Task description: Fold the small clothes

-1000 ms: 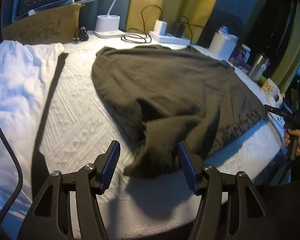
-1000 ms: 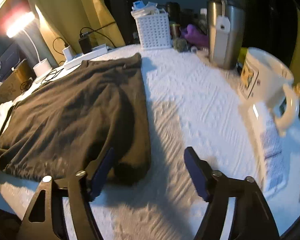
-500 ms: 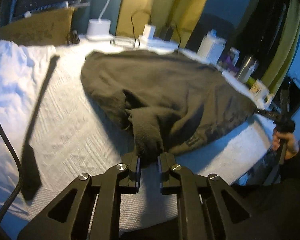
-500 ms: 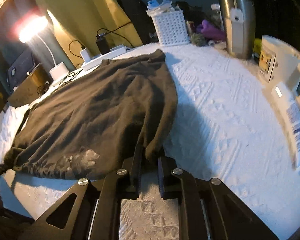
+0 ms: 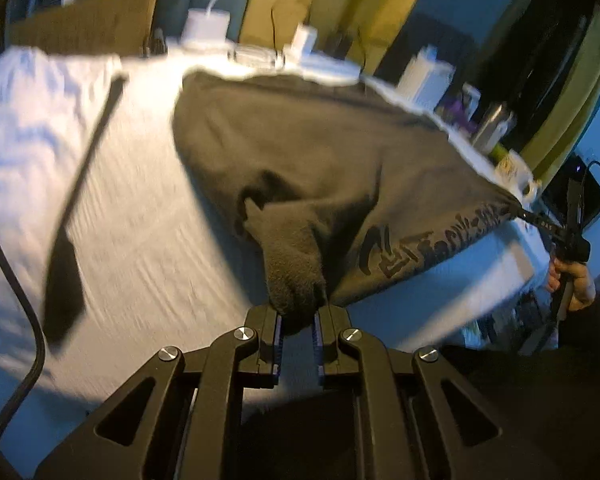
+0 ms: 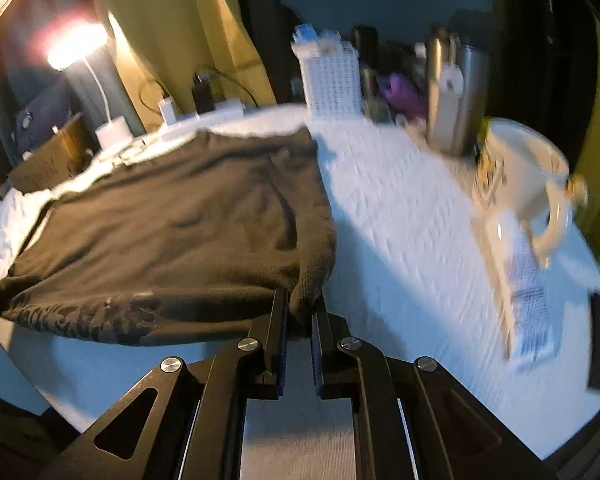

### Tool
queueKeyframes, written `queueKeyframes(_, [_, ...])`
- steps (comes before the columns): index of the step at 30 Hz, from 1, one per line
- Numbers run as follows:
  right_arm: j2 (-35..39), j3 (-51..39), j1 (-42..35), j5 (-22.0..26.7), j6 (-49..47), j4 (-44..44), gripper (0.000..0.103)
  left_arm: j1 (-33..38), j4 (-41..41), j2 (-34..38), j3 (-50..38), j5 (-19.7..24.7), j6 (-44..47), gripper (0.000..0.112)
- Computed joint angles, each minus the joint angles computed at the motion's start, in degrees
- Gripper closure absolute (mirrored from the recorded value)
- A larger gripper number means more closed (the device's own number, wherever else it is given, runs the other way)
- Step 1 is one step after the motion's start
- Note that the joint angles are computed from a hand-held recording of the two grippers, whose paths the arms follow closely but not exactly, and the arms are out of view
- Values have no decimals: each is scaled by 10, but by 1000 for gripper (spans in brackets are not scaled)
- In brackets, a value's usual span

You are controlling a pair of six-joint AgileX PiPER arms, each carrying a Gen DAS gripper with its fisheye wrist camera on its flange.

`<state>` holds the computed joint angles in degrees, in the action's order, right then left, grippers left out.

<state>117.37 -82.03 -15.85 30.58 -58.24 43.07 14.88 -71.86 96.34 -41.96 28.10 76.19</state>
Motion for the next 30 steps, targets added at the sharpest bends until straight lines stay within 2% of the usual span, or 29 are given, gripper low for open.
queueKeyframes(4, [1, 41, 6, -51, 3, -13, 94, -30, 99, -10, 12, -3, -74, 101])
queueKeyframes(8, [2, 48, 4, -59, -15, 8, 94, -25, 158, -24, 6, 11, -123, 100])
queueKeyframes(11, [1, 46, 9, -64, 0, -14, 94, -7, 161, -41, 1, 33, -119, 98])
queueKeyframes(12, [1, 45, 8, -62, 2, -16, 94, 0, 163, -47, -1, 39, -119, 93])
queueKeyframes(15, [5, 30, 5, -43, 26, -37, 91, 28, 158, -61, -7, 57, -108, 65])
queueKeyframes(18, [-1, 35, 11, -62, 61, -78, 82, 64, 140, -67, -19, 96, -85, 62])
queueKeyframes(21, [1, 31, 7, -57, 54, -72, 82, 62, 143, -56, -36, 70, -109, 52])
queueKeyframes(23, [1, 30, 7, -57, 58, -76, 81, 47, 156, -27, -60, 41, -157, 51])
queueKeyframes(26, [1, 24, 11, -64, 99, -113, 67, 23, 149, 20, -93, 16, -194, 51])
queueKeyframes(28, [-5, 25, 17, -81, 145, -155, 55, 1, 175, 47, -115, -6, -238, 51])
queueKeyframes(30, [-10, 24, 13, -86, 156, -158, 51, -18, 200, 64, -126, -32, -265, 51])
